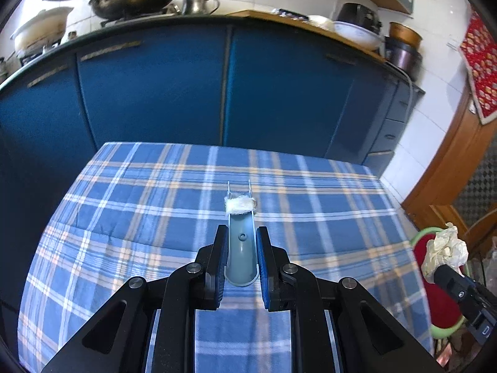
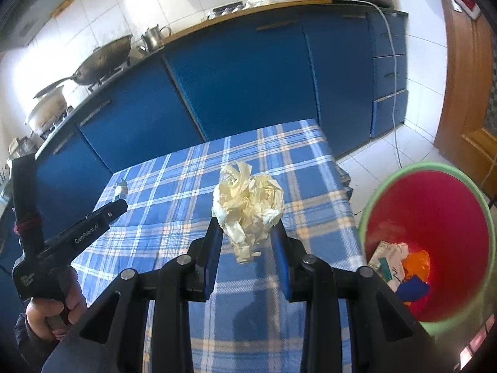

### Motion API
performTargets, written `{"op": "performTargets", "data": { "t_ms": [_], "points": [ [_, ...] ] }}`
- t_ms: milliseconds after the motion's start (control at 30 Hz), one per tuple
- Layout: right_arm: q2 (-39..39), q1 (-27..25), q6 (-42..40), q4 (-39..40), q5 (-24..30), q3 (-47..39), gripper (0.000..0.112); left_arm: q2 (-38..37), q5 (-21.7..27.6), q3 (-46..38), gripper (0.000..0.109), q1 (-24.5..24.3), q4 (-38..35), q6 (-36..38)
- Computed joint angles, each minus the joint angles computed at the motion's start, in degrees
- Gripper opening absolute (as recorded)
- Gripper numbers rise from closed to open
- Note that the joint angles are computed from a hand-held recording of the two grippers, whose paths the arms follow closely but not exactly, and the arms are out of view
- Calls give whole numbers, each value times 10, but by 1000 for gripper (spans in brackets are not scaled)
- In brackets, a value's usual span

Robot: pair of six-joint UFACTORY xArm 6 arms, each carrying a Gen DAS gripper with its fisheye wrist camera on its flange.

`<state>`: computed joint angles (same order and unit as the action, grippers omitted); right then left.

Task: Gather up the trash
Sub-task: 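Carry the blue piece and cream paper over the bucket and release both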

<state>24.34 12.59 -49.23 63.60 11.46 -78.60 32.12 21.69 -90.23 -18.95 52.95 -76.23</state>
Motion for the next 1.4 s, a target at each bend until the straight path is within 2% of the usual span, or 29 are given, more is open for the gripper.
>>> {"op": "performTargets", "data": {
  "t_ms": [333, 600, 700, 1100, 1300, 1400],
  "points": [
    [-72, -36, -105, 125, -6, 74, 35, -15, -4, -7, 18, -49, -9, 34],
    [-103, -70, -146, 175, -9, 109, 35, 10, -2, -52, 18, -90, -52, 100],
    [-109, -87, -158, 188, -6, 118, 35, 31, 3, -82, 18, -105, -89, 145],
    [-81, -148, -140, 174, 17, 115, 35, 150, 57, -244, 18, -152, -226, 302],
    [-52, -166, -127, 171, 23, 96, 35, 237, 107, -372, 18, -171, -305, 394],
    [-40, -174, -117, 166, 24, 89, 36, 293, 141, -462, 18, -179, -343, 444]
  ]
}}
